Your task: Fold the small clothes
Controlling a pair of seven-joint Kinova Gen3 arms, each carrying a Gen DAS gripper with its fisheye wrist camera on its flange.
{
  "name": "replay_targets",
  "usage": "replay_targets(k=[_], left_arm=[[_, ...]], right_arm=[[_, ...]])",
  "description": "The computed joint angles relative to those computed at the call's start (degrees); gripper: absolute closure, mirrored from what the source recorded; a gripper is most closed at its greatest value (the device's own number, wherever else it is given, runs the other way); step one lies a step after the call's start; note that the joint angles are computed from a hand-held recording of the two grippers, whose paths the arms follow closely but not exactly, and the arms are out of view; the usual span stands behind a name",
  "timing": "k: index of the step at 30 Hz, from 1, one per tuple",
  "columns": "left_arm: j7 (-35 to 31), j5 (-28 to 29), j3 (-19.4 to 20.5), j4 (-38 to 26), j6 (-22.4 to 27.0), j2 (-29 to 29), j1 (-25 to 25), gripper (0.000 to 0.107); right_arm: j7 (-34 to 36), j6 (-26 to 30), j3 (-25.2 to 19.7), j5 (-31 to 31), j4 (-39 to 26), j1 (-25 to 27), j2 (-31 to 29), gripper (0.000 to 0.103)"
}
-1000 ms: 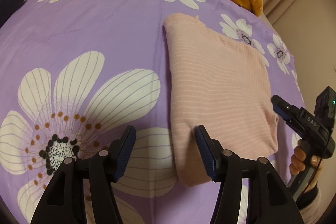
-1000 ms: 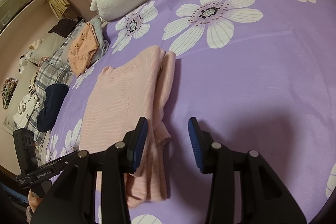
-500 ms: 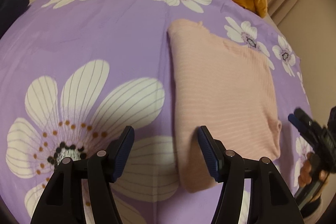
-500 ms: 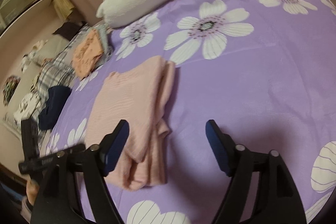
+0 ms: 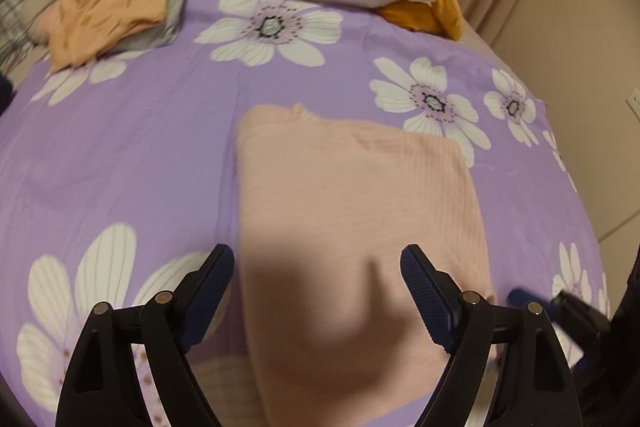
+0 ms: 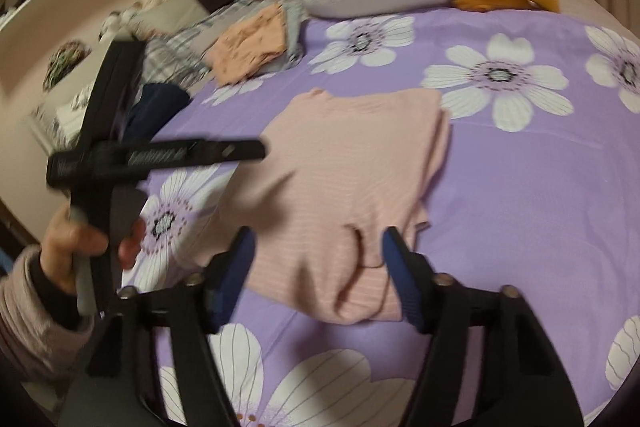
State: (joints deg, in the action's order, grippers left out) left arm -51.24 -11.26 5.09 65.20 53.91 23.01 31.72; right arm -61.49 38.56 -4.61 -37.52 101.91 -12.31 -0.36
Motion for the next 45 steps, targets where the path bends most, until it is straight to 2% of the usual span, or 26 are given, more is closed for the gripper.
replay_targets(k=[3, 5, 9, 12, 16, 20, 23, 26, 31, 32, 35, 39, 43, 45], left_arm=[[-3.52, 1.15, 0.89, -1.7, -0.85, 1.96, -1.2, 0.023], [-4.74, 1.6, 0.7, -3.56, 0.76, 3.61, -1.28, 0.026], [-6.0, 2.09, -0.07, -5.89, 3.23, 6.01, -0.91, 0.027], [-6.83, 1.19, -0.65, -6.35, 3.69, 6.39, 0.02, 0.027], [-7.34, 2.21, -0.68, -6.28, 3.2, 6.54, -0.59, 0.027], [-6.3, 1.85, -1.13, -5.55, 3.18, 5.52, 0.08, 0.027], [-6.08, 2.12, -0.69, -2.67, 1.7, 3.19, -0.06, 0.027], [-5.93, 2.0, -0.29, -0.55, 1.05, 1.65, -0.16, 0.027], [-6.77, 2.3, 0.6, 0.68, 2.72, 1.66, -0.58, 0.027], [-7.26, 3.83, 1.2, 1.16, 2.55, 1.8, -1.63, 0.027], [-7.88, 8.14, 2.24, 3.94, -0.24, 1.02, -4.11, 0.027], [-7.59, 6.82, 1.63, 3.61, -0.07, 1.13, -2.79, 0.027], [-7.92, 7.45, 1.79, 4.38, -1.1, 0.89, -3.2, 0.027], [-7.81, 7.12, 1.63, 4.56, -1.25, 0.85, -2.95, 0.027]], right_arm=[[1.58, 0.75, -0.46, 0.0, -0.16, -0.32, 1.18, 0.063], [1.63, 1.09, -0.83, 0.4, -0.18, -0.38, 2.14, 0.069], [-1.87, 1.81, -0.74, 4.67, -0.82, -1.37, 3.94, 0.074], [-0.68, 3.16, -1.71, 3.91, -1.46, 0.42, 5.11, 0.077], [1.86, 5.01, -1.93, 0.11, -1.66, 2.56, 6.32, 0.078], [1.0, 6.91, -1.88, -1.03, -2.37, 3.21, 6.04, 0.075], [3.23, 8.34, -1.36, -5.73, -2.67, 5.02, 5.72, 0.073], [5.59, 7.93, -0.78, -10.57, -2.95, 6.4, 5.72, 0.073], [5.01, 5.52, -1.24, -12.79, -6.26, 6.91, 8.29, 0.073], [3.75, 4.84, -2.03, -11.81, -7.21, 7.19, 9.02, 0.073], [-3.1, 4.06, -0.34, -6.09, -11.75, 4.26, 11.99, 0.073], [-10.74, 3.91, -2.76, -0.24, -16.97, 5.32, 15.88, 0.073], [-19.83, 8.55, -0.13, 8.96, -23.63, 1.71, 20.0, 0.078], [-23.47, 10.62, -0.93, 12.98, -25.95, 1.52, 21.66, 0.086]])
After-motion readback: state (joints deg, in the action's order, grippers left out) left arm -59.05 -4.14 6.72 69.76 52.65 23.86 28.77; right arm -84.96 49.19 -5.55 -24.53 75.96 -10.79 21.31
